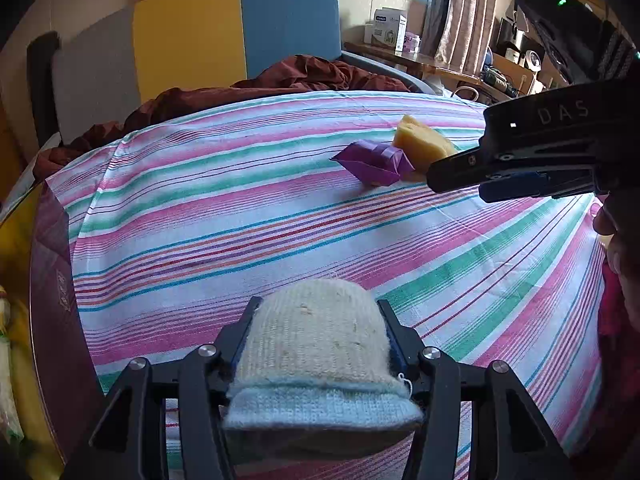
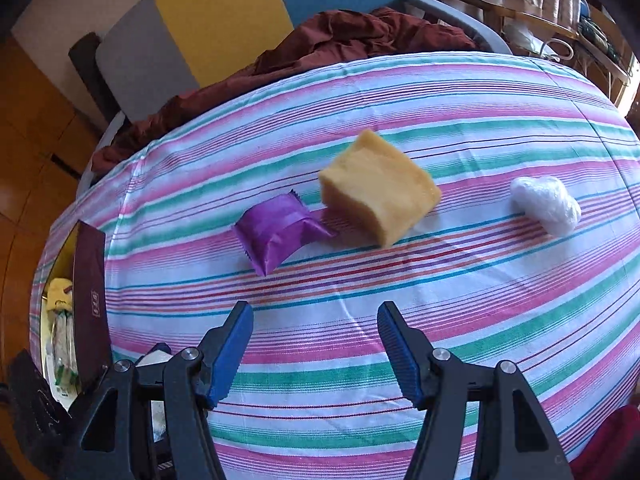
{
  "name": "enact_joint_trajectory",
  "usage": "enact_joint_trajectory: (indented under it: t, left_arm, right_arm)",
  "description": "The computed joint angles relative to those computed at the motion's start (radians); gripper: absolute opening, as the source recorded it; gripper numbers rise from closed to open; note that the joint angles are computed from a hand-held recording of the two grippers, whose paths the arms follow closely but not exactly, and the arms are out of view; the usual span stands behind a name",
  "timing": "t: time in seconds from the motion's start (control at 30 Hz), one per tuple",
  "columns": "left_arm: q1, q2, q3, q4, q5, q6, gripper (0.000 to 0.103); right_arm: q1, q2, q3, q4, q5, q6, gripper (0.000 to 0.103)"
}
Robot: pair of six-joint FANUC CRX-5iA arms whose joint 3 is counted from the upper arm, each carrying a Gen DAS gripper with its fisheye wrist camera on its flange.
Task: Organize objects
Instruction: 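Grasp the white knit sock with the left gripper, then grasp the purple packet with the right gripper while the left holds the white sock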
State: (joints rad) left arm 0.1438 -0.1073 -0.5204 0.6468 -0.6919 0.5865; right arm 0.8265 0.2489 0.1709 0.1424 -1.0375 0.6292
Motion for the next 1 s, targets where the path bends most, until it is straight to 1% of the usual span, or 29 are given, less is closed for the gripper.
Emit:
enact_joint_trajectory:
  t: [0.03, 0.13, 0.23, 0.33, 0.47, 0.57, 0.63, 0.7, 0.77, 0.87, 0.93, 0.97, 1.0]
  left_arm:
    - [-0.002, 0.000, 0.001, -0.007, 0.004, 0.004, 0.055]
    - [-0.007, 0.000, -0.004, -0.006, 0.022, -0.005, 0.056]
    - [-0.011, -0.008, -0.019, 0.006, 0.041, -0.023, 0.056]
    - [-0.012, -0.015, -0.035, 0.028, 0.054, -0.045, 0.056]
    - [-0.015, -0.015, -0.038, 0.039, 0.062, -0.054, 0.056]
    - [-0.012, -0.016, -0.044, 0.052, 0.062, -0.066, 0.056]
    - [-0.009, -0.013, -0.046, 0.064, 0.059, -0.074, 0.056]
    - [-0.007, -0.016, -0.051, 0.075, 0.056, -0.083, 0.056]
    - [-0.004, -0.016, -0.053, 0.087, 0.049, -0.091, 0.056]
    - [0.000, -0.014, -0.057, 0.106, 0.038, -0.102, 0.056]
    - [0.003, -0.012, -0.058, 0.118, 0.031, -0.109, 0.056]
    - [0.006, -0.012, -0.060, 0.125, 0.028, -0.116, 0.056]
    - [0.007, -0.013, -0.062, 0.131, 0.027, -0.120, 0.056]
  right_arm:
    - [-0.003, 0.003, 0.007, -0.018, -0.002, 0.010, 0.065]
    - [-0.046, -0.018, 0.000, -0.147, 0.045, 0.038, 0.065]
    - [-0.078, -0.042, -0.031, -0.193, 0.100, -0.014, 0.065]
    - [-0.124, -0.075, -0.065, -0.313, 0.170, -0.025, 0.065]
    - [-0.140, -0.092, -0.084, -0.364, 0.232, -0.056, 0.065]
    - [-0.150, -0.072, -0.064, -0.393, 0.258, -0.077, 0.065]
    - [-0.162, -0.040, -0.029, -0.430, 0.261, -0.085, 0.065]
    - [-0.167, -0.002, 0.014, -0.427, 0.248, -0.118, 0.065]
    - [-0.162, 0.047, 0.073, -0.388, 0.208, -0.147, 0.065]
    - [-0.160, 0.131, 0.186, -0.362, 0.115, -0.150, 0.065]
    - [-0.142, 0.192, 0.268, -0.290, 0.028, -0.163, 0.065]
    - [-0.131, 0.219, 0.305, -0.251, -0.012, -0.157, 0.064]
    - [-0.118, 0.254, 0.359, -0.213, -0.074, -0.129, 0.054]
